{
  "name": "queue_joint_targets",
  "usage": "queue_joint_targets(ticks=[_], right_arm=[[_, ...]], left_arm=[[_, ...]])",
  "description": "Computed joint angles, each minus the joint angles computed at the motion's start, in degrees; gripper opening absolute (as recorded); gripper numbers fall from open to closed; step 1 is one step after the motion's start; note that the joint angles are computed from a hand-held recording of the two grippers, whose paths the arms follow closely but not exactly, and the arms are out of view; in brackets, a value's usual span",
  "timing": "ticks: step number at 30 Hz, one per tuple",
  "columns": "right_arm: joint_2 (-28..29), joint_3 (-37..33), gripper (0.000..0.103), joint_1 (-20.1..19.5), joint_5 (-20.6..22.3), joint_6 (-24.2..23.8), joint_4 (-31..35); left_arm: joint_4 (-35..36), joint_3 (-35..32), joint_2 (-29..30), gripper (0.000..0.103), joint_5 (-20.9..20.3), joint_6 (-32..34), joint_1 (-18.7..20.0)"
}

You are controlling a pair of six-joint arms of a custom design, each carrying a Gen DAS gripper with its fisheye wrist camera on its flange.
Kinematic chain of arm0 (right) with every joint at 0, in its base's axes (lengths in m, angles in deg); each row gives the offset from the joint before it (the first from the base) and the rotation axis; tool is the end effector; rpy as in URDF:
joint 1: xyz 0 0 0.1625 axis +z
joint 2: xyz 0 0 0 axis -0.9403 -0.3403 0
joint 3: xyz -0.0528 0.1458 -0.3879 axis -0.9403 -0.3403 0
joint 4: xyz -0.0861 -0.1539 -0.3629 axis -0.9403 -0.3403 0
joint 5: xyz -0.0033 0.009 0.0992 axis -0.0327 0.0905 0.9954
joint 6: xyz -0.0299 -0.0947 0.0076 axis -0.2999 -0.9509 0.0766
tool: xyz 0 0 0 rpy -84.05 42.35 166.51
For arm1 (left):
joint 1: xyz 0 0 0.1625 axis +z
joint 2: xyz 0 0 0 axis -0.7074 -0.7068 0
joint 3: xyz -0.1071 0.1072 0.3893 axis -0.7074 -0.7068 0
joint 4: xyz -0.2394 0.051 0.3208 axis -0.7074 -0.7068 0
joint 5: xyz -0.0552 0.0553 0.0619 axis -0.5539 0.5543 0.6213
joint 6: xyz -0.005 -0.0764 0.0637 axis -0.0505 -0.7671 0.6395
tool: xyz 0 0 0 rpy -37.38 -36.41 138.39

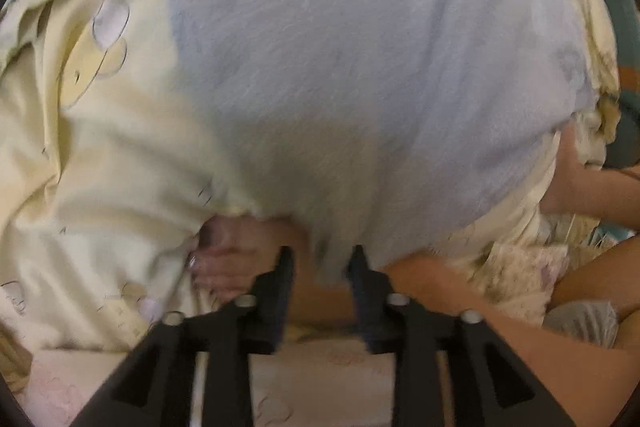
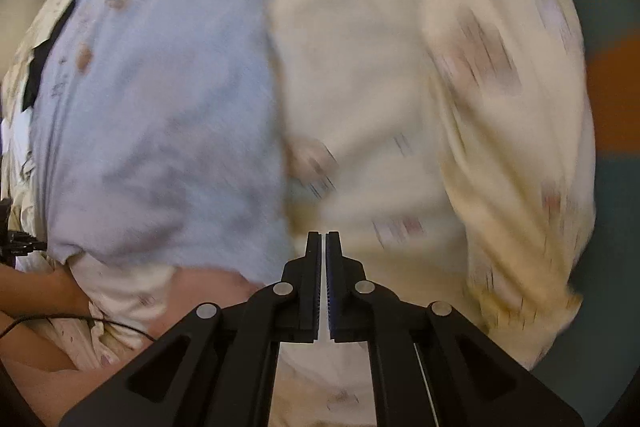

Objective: Fold clothes

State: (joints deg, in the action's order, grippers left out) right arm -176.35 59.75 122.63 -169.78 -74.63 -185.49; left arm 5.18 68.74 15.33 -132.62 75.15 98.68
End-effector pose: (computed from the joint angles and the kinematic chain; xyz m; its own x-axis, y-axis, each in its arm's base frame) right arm -0.1582 -0.3511 0.5840 -0.7906 0.1608 0.5908 0.1048 0.9862 -0.1282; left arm -0.2177 -0.5559 0.1880 -0.7522 0.5947 -0.2839 0.2291 0.6399 0.7335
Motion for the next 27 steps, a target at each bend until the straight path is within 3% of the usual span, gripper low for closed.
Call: queue_joint_targets(ticks=[3, 6, 10, 12, 13, 15, 18, 21, 22, 25, 27], right_arm=[[4.3, -1.04, 0.004, 5.77, 0.4, -1.08, -2.92], [9.77, -3.64, 0.004, 11.55, -0.4, -3.36, -4.18], [18.43, -4.94, 0.004, 20.46, -1.99, -9.31, -9.57], [23.36, -8.15, 0.004, 24.39, -2.12, -9.32, -9.95], [25.83, -9.86, 0.004, 25.94, -2.02, -8.95, -9.95], [30.81, -11.12, 0.004, 28.35, -2.19, -8.05, -12.09], [37.85, -13.02, 0.004, 30.28, -3.59, -6.58, -12.18], [40.57, -10.1, 0.004, 30.44, -8.16, -10.83, -14.87], [40.72, -9.05, 0.004, 29.6, -10.3, -11.15, -14.87], [38.6, -6.97, 0.002, 25.79, -13.6, -11.23, -13.98], [35.87, -6.11, 0.002, 22.76, -12.91, -12.19, -13.38]], left_arm=[[6.01, -4.45, 2.05, 0.043, -0.91, 4.46, 0.2], [3.22, -11.97, 4.48, 0.043, 1.44, 9.96, -0.77], [-17.24, -20.35, 10.42, 0.043, 8.1, 9.76, -2.39], [-25.01, -22.4, 14.97, 0.025, 13.14, 13.36, -4.32], [-26.6, -23.75, 17.79, 0.008, 14.32, 15.78, -5.16], [-27.17, -27.53, 23.32, 0.008, 14.66, 19.38, -6.45], [-27.76, -30.35, 29.83, 0.008, 13.13, 22.28, -7.89], [-27.24, -29.52, 32.36, 0.008, 14.93, 22.42, -8.29], [-27.07, -28.48, 32.52, 0.008, 16.91, 22.0, -8.15], [-27.61, -26.24, 30.93, 0.011, 16.44, 22.65, -6.45], [-23.49, -27.28, 30.24, 0.011, 16.2, 20.02, -5.38]])
